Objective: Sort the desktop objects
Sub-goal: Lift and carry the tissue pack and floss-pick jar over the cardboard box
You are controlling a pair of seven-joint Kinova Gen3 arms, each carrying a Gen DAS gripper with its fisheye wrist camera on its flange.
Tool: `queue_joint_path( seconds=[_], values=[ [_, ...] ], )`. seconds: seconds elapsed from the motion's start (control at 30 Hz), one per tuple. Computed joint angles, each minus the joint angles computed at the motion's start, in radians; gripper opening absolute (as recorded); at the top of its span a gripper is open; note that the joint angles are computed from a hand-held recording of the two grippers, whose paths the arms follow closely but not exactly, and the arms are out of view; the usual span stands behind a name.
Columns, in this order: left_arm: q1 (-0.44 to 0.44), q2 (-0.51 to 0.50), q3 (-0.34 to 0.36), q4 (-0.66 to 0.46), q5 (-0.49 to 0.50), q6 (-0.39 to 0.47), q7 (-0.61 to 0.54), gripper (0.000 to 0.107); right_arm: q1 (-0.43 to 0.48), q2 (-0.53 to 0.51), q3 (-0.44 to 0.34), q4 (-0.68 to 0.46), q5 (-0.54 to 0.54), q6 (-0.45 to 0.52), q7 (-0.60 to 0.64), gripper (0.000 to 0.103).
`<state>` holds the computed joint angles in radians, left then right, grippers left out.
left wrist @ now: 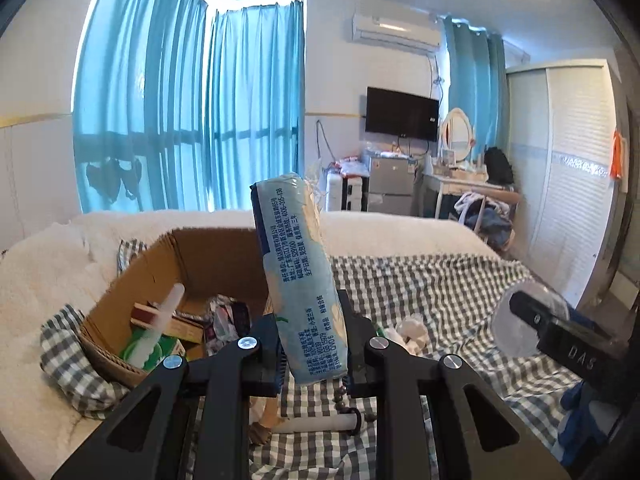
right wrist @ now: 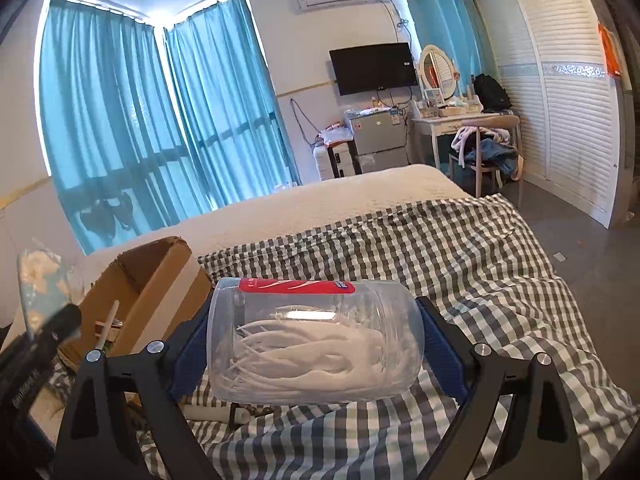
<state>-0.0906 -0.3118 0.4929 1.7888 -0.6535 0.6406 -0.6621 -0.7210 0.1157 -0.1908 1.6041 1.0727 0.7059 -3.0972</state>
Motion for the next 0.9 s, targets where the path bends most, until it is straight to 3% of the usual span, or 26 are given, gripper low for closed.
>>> queue_joint_path(
  seconds=[0.27, 0.5, 0.6, 0.83, 0.9],
  values=[
    [0.065, -0.035, -0.110, -0.060, 0.122, -0.019, -0.181, 0.021, -0.040, -0.021, -0.035, -0.028, 0.072, 0.066, -0.028, 0.092],
    [0.082, -0.036, -0.205, -0.140, 0.235, -0.030, -0.403, 0.021, -0.062, -0.019, -0.055, -0.091, 0.124, 0.061, -0.016, 0.092],
    [0.060, -0.029, -0.233, -0.176, 0.254, -0.057, -0.483, 0.021, -0.076, 0.000, -0.053, -0.142, 0.131, 0.045, 0.013, 0.092],
    [0.091, 0.039, -0.418, -0.290, 0.448, -0.067, -0.681, 0.021, -0.139, 0.084, -0.011, -0.302, 0.108, -0.004, 0.142, 0.092],
    [0.062, 0.042, -0.426, -0.277, 0.466, -0.100, -0.692, 0.021, -0.159, 0.117, 0.007, -0.356, 0.095, -0.018, 0.180, 0.092]
  ],
)
